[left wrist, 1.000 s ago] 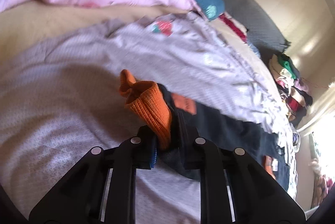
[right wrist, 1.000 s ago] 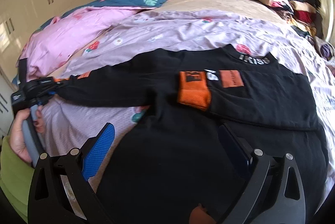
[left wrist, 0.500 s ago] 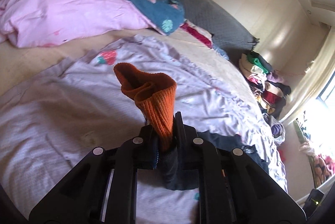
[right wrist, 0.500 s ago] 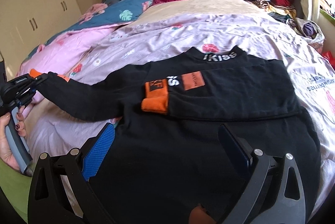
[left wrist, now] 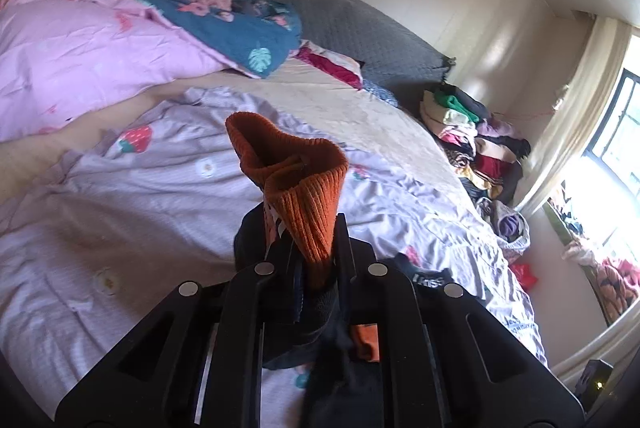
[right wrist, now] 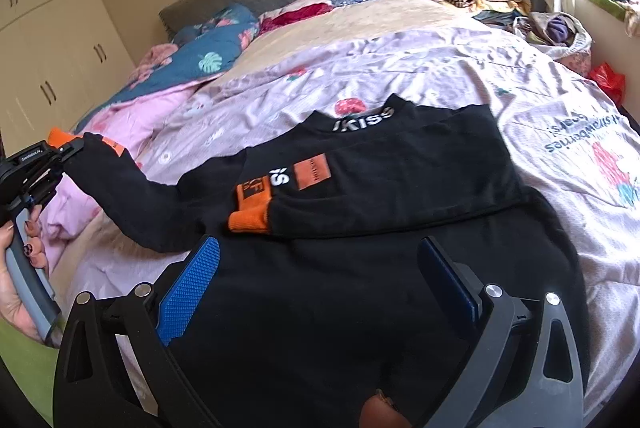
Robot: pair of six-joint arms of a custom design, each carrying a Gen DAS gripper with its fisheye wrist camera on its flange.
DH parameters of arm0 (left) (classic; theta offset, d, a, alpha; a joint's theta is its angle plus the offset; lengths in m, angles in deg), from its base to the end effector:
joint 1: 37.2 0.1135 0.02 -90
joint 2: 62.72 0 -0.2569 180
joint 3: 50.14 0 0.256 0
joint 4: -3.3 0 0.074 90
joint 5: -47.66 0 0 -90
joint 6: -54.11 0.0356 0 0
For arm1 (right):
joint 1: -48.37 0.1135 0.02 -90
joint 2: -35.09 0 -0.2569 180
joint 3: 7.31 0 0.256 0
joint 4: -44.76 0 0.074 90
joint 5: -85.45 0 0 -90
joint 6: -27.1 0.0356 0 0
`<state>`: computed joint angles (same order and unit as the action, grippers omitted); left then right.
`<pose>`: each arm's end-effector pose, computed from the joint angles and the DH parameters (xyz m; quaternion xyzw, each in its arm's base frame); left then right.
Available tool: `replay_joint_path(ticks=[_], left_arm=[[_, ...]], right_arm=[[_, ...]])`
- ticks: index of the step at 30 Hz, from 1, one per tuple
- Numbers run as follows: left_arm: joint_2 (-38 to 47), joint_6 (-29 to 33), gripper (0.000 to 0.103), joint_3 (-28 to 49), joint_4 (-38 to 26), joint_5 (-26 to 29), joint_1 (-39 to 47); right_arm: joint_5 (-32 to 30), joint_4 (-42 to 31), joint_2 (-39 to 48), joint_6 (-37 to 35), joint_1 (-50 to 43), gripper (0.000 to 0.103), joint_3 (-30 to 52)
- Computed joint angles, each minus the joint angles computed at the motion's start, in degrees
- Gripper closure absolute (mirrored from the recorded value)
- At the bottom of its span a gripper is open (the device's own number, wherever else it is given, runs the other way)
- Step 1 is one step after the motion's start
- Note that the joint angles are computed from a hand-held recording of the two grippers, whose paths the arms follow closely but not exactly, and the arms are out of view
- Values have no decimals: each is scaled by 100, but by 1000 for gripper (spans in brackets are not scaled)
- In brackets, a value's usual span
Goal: Fold small clothes
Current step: 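Carry the sleeve across the body onto the first cuff, open left gripper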
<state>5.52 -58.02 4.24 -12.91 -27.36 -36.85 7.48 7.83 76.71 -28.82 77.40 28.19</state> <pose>0.2672 -0.0076 0.2365 -0.1036 0.8552 -0.2045 0.4650 0.1453 0.0721 0.1826 0.0819 0.9095 0.1254 0.3879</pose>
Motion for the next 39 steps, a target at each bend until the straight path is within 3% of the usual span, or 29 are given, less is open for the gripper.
replay_joint_path(ticks=[9,17,39], left_arm=[[224,-153,97,370,5,-653,-1089],[718,-270,97,665,216,-991,-1896],[2807,-303,97,1418,894,-1185,-3457]], right_arm=[[-609,-621,-1026,-257,-1005,5,-238],[-1560,-993,-1531,-779,-2430,5,-418],[-3034,-1017,-1190,-1851,-4998,5,-627]])
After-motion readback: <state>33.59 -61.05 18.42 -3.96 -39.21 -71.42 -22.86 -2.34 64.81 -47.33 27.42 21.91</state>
